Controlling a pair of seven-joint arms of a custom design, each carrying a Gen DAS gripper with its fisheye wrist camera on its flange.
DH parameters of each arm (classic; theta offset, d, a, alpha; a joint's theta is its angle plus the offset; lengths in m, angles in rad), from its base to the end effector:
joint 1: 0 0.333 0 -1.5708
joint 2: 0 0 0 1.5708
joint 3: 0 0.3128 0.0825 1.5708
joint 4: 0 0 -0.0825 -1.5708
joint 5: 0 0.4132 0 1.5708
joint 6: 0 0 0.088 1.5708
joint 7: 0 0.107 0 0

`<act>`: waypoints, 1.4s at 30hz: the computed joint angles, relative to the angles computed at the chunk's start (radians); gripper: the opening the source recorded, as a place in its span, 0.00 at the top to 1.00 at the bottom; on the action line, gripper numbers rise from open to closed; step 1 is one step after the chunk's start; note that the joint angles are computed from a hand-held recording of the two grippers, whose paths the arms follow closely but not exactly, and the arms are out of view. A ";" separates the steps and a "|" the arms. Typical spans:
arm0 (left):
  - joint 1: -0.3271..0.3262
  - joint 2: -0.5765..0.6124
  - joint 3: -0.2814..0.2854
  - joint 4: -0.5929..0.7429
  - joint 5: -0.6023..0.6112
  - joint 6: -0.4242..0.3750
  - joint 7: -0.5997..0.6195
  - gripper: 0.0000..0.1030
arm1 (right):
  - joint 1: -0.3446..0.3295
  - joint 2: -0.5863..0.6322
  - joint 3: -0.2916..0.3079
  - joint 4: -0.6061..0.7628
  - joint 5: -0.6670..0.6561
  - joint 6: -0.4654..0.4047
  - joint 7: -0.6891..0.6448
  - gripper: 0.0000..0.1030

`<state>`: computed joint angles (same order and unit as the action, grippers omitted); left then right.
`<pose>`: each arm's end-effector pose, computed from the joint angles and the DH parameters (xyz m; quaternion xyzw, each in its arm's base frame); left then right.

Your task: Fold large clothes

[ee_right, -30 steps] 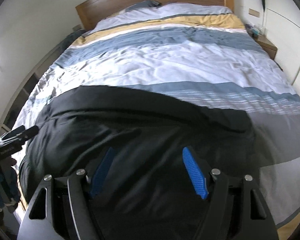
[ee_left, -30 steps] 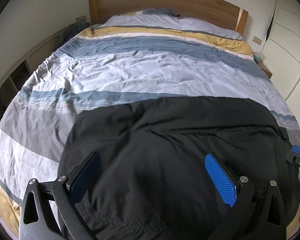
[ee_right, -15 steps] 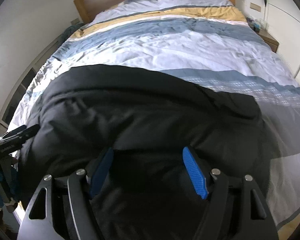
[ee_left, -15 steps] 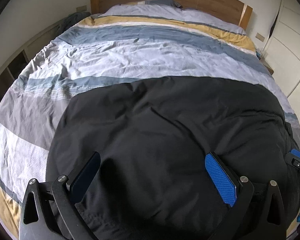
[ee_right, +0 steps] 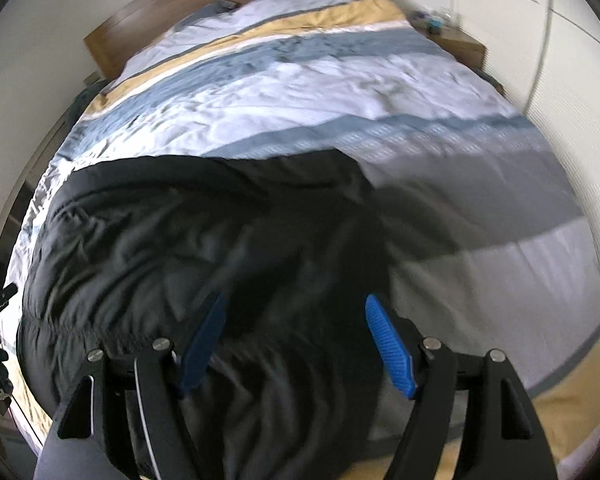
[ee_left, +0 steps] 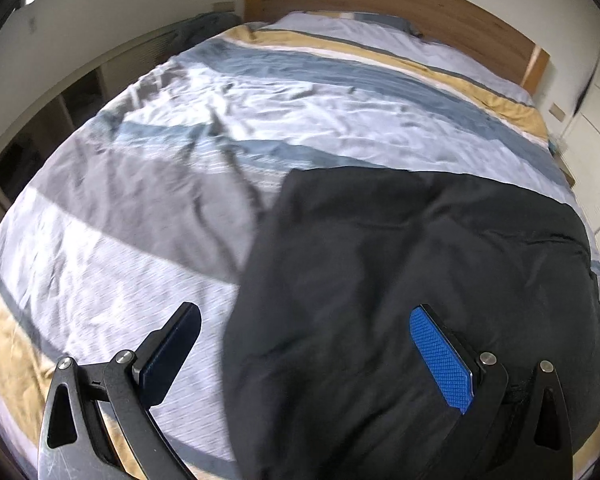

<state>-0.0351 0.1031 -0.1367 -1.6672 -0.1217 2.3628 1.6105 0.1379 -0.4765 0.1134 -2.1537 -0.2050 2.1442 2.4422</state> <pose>0.6587 -0.1116 0.5957 -0.6240 0.7224 -0.2590 0.1470 0.4619 0.1195 0.6307 -0.4722 0.8428 -0.1703 0.1942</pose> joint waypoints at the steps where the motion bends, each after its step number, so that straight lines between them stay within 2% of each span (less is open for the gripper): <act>1: 0.010 -0.009 0.006 -0.011 -0.017 -0.003 0.007 0.00 | 0.001 -0.021 -0.004 -0.019 0.008 -0.003 0.005 0.28; 3: 0.026 -0.021 0.015 -0.028 -0.051 -0.010 0.012 0.00 | 0.003 -0.059 -0.015 -0.059 0.037 0.003 0.015 0.22; 7: 0.056 -0.028 0.029 -0.046 -0.128 -0.037 0.035 0.00 | 0.004 -0.124 -0.041 -0.148 0.113 0.047 0.034 0.21; 12: 0.089 -0.032 0.035 -0.077 -0.287 -0.068 0.112 0.01 | 0.014 -0.165 -0.069 -0.243 0.227 0.135 0.047 0.19; 13: 0.092 -0.029 0.035 -0.077 -0.305 -0.078 0.125 0.01 | 0.016 -0.169 -0.075 -0.259 0.247 0.149 0.043 0.15; 18: 0.112 -0.010 0.034 -0.097 -0.425 -0.122 0.193 0.01 | 0.026 -0.168 -0.098 -0.321 0.318 0.235 0.006 0.13; 24: 0.143 0.023 0.033 -0.100 -0.560 -0.174 0.249 0.01 | 0.056 -0.155 -0.140 -0.391 0.438 0.355 -0.067 0.02; 27: 0.164 0.054 0.028 -0.077 -0.649 -0.234 0.289 0.01 | 0.092 -0.147 -0.178 -0.425 0.524 0.423 -0.126 0.00; 32: 0.194 0.122 0.012 -0.027 -0.729 -0.333 0.321 0.01 | 0.169 -0.108 -0.250 -0.453 0.691 0.519 -0.266 0.00; 35: 0.209 0.157 -0.005 -0.004 -0.782 -0.386 0.346 0.01 | 0.231 -0.070 -0.300 -0.453 0.824 0.575 -0.379 0.00; 37: 0.215 0.175 -0.016 0.012 -0.807 -0.413 0.359 0.01 | 0.255 -0.050 -0.311 -0.448 0.897 0.600 -0.442 0.00; 42: 0.222 0.217 -0.040 0.041 -0.868 -0.467 0.372 0.01 | 0.362 0.033 -0.384 -0.390 1.164 0.641 -0.686 0.00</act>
